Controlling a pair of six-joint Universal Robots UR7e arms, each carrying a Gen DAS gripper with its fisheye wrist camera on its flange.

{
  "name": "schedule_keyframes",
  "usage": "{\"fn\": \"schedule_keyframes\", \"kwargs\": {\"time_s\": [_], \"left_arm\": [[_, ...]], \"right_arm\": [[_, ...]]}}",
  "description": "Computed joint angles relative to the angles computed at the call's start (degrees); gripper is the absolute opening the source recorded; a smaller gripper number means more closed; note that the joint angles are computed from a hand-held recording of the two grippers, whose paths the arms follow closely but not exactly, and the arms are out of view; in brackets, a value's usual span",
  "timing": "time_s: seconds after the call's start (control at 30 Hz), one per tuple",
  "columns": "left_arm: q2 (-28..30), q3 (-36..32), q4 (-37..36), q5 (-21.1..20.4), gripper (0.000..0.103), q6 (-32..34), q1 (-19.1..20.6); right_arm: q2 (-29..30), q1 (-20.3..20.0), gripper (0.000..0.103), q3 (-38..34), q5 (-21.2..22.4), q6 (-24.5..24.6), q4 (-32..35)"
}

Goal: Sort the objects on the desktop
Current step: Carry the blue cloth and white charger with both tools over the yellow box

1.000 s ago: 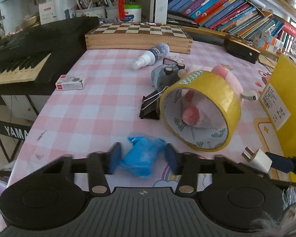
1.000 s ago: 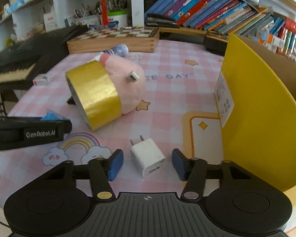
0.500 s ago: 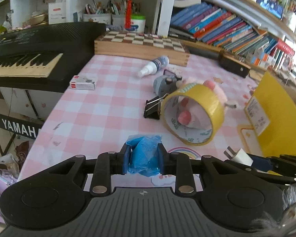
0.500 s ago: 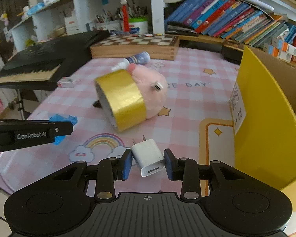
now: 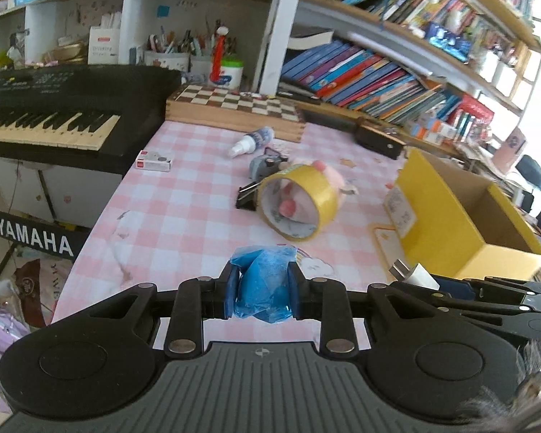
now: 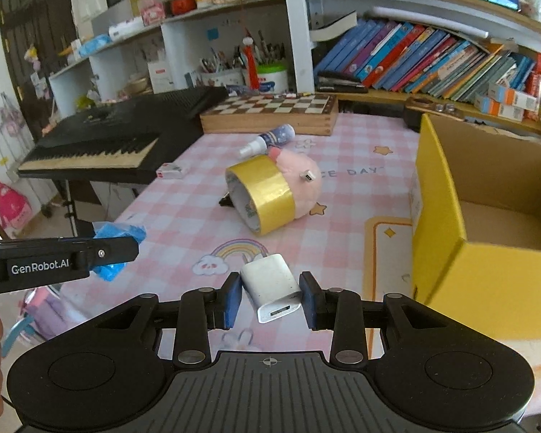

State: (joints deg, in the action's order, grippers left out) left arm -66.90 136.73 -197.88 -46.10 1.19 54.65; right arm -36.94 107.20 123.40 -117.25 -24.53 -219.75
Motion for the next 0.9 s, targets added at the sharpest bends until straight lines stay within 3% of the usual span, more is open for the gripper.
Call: {"fn": "schedule_keyframes", "kwargs": {"time_s": [0.2,0.5,0.9], "left_arm": [[-5.77,7.33,0.43,1.13,0.025,-3.44,-5.00],[-14.39,16.48,7.00,0.48,0.025,-9.99,-12.31],[-16.26,19.53,10.55,-5.04,0.025,-10.00,-17.32]], "right_arm": [[-0.97,2.52,0.034,5.53,-1.50,3.51,-4.01],[0.46,6.56,0.034,12.20,-6.11,8.58,-12.99],[1.86,9.09,0.034,18.12,-14.08,15.96,-22.46]]}}
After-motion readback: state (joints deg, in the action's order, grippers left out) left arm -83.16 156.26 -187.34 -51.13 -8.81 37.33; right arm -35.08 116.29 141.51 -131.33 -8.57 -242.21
